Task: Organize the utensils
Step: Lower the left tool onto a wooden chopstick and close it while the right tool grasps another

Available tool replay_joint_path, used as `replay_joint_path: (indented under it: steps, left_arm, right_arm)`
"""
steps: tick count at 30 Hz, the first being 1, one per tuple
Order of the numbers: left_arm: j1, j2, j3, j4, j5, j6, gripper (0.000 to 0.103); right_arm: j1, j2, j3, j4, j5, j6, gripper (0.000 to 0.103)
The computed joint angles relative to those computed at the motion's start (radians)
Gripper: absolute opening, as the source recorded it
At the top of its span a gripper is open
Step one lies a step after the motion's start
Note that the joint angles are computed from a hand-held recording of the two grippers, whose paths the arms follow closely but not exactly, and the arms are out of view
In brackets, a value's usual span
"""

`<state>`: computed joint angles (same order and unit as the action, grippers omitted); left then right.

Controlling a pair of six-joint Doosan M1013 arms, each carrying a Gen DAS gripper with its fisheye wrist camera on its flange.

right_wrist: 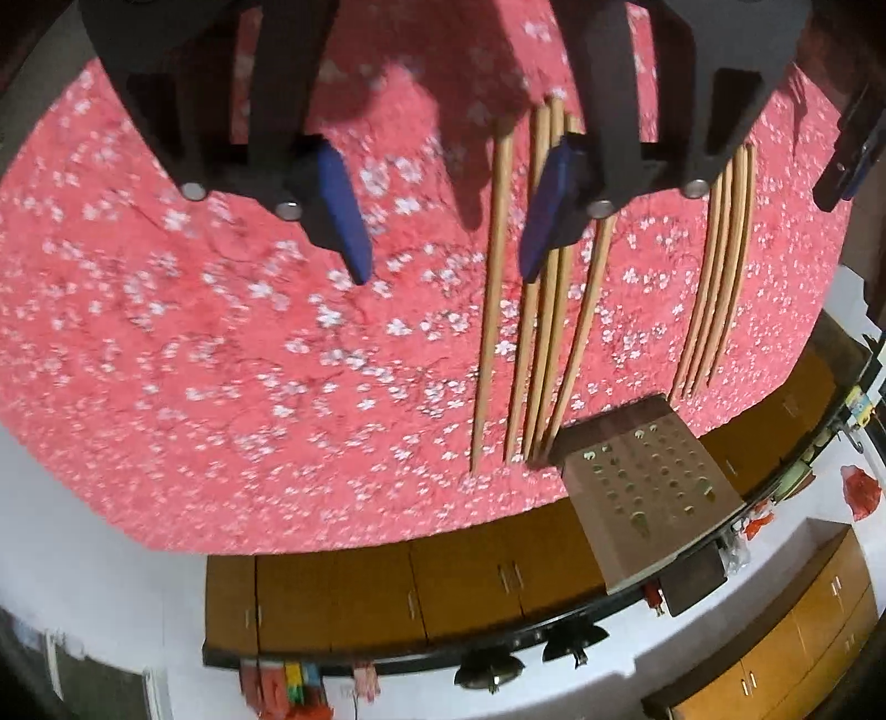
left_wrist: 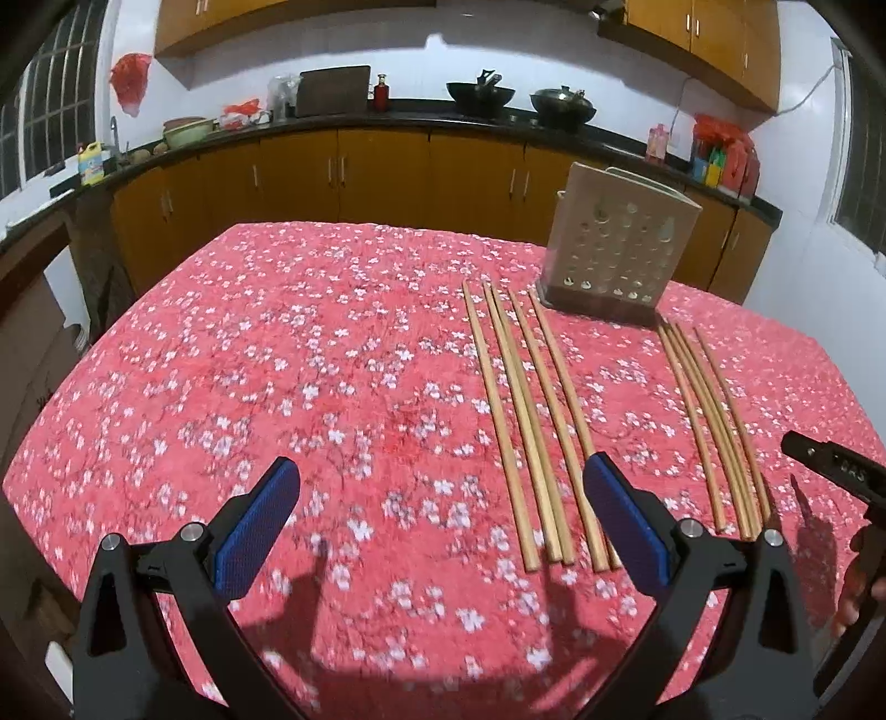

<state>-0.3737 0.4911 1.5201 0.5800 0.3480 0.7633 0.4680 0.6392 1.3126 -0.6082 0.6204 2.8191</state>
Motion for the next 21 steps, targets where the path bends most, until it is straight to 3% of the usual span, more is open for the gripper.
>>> replay_joint_path:
  steps: [2,7,11,14,21]
  left_arm:
    - [0.003,0.013,-0.022,-0.064,0.011,0.078,0.096]
    - [0.013,0.049,-0.078,-0.308,0.056,0.344,0.068]
    - [0.023,0.077,-0.117,-0.483,0.101,0.516,0.048]
    - [0.029,0.093,-0.14,-0.579,0.13,0.604,0.037]
    - [0.023,0.118,-0.178,-0.528,0.185,0.577,0.017]
  right_arm:
    - [-0.005,0.019,-0.027,0.042,0.007,-0.053,0.043]
    - [-0.007,0.064,-0.079,0.147,0.028,-0.197,0.028]
    - [0.009,0.073,-0.081,0.048,0.054,-0.147,0.015]
    - [0.004,0.071,-0.075,0.048,0.042,-0.136,0.009]
    - [0.009,0.072,-0.077,0.014,0.058,-0.126,0.009]
